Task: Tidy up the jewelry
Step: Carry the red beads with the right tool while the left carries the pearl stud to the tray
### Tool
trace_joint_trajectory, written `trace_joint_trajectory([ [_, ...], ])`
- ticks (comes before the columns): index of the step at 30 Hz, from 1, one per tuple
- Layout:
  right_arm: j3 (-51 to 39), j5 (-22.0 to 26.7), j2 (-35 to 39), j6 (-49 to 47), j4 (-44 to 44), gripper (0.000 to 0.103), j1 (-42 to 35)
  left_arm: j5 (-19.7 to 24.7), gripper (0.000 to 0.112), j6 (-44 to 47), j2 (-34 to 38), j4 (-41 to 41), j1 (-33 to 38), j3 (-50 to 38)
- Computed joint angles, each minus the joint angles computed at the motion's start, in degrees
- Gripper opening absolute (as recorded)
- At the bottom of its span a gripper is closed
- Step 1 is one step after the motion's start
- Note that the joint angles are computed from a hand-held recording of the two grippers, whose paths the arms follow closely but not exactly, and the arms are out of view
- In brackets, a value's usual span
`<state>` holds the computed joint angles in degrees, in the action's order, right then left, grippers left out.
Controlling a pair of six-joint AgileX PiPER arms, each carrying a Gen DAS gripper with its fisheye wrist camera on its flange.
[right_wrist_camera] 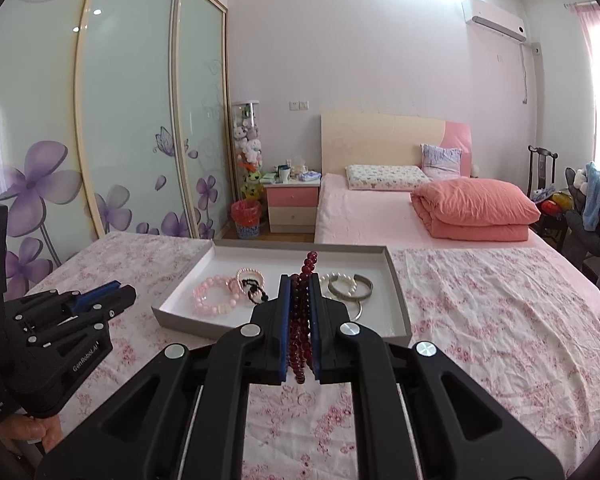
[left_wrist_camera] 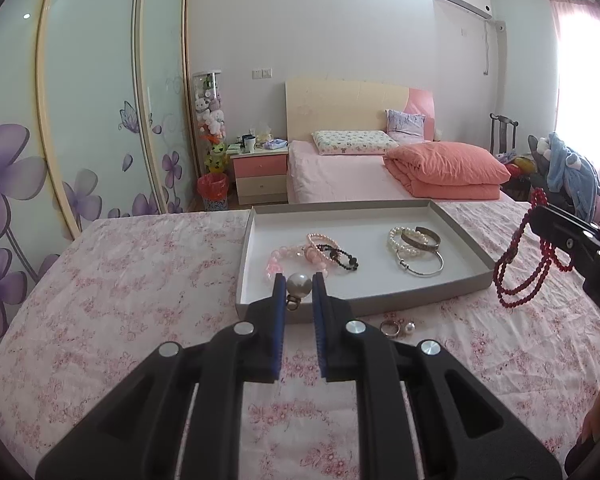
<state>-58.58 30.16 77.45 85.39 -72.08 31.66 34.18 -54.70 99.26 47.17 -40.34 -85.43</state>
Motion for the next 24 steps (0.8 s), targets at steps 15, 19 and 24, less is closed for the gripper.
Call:
trace_joint_trajectory([
  [15, -5.93, -2.37, 4.18, -1.13, -2.35, 0.009, -2.63, 0.18, 0.014, 6.61, 4.77, -4.36, 2.12, -9.67],
  [19, -8.11, -3.81, 6.11, -2.29, -2.12, 0.009, -4.47, 0.46, 0.014, 10.12, 7.78, -7.45, 3.09, -14.53],
  [24, -12.01, -7.1, 10.08, -5.27, 0.43, 0.009, -7.69, 1.37, 0.014, 15.07, 12.65, -11.65, 4.22, -21.93],
])
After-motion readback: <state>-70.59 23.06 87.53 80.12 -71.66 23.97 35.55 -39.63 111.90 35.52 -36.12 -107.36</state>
